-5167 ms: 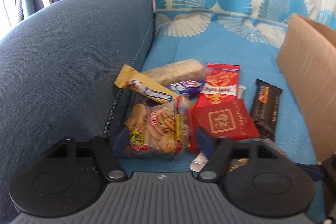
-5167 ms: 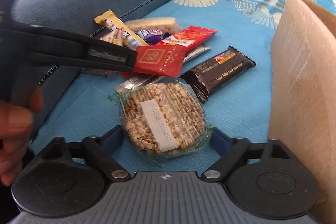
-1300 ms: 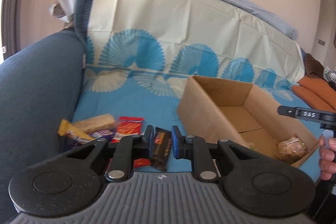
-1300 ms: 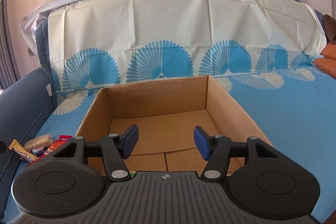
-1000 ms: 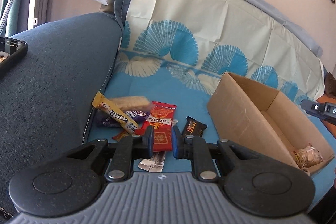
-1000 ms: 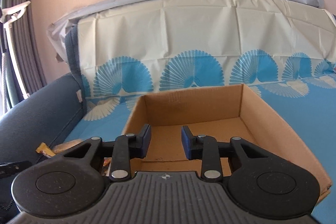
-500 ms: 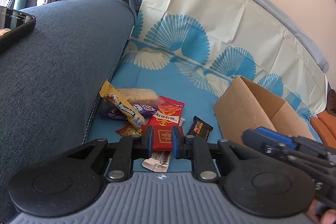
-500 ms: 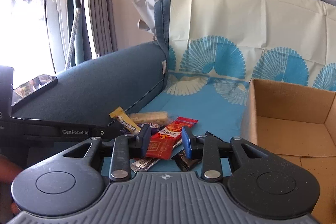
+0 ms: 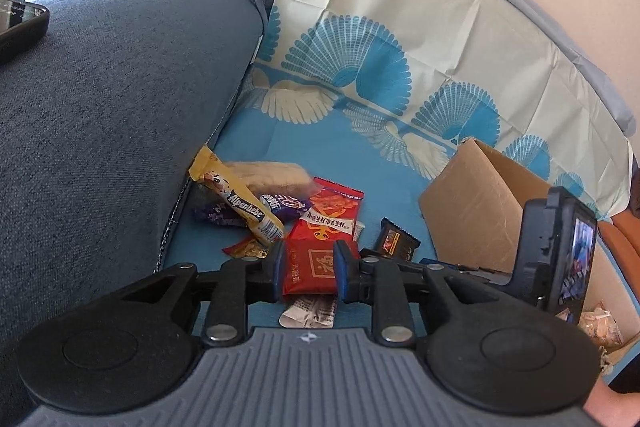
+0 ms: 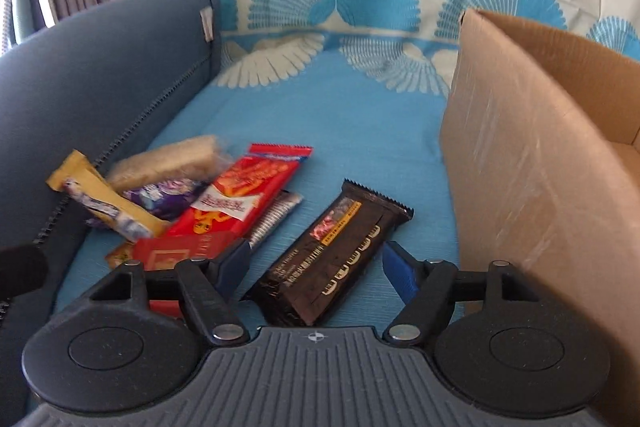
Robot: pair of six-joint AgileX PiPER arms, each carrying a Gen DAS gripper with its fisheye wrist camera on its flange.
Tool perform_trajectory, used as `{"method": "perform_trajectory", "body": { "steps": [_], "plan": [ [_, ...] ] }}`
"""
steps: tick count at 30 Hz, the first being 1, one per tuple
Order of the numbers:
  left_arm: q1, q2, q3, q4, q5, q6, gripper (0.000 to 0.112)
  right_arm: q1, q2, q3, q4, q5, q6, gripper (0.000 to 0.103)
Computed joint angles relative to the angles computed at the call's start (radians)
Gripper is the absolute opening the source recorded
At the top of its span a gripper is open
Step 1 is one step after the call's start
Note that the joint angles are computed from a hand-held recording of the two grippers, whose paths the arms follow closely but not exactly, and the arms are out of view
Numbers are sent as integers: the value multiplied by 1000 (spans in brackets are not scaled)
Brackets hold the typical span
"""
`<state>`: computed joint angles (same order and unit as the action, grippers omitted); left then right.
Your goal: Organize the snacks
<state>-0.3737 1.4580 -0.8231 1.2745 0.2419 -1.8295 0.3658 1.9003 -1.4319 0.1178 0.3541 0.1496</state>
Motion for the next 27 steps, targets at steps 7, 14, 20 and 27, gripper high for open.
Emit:
{"method": "perform_trajectory", "body": {
  "steps": [7,14,20,27],
  "plan": [
    [24,41,-27,-32,-17,27,43,0,24,8,24,-13,-59,66],
    [16,136,-114,-218,13,236,69,-15,-27,83,152,-59,-204,42],
    [-2,225,-228,-577,131,641,87,3,-126,170,93,-28,-179,41],
    [-29,218,-244,-617,216,718,97,18,-257,256,82,53,-243,41]
  ]
}}
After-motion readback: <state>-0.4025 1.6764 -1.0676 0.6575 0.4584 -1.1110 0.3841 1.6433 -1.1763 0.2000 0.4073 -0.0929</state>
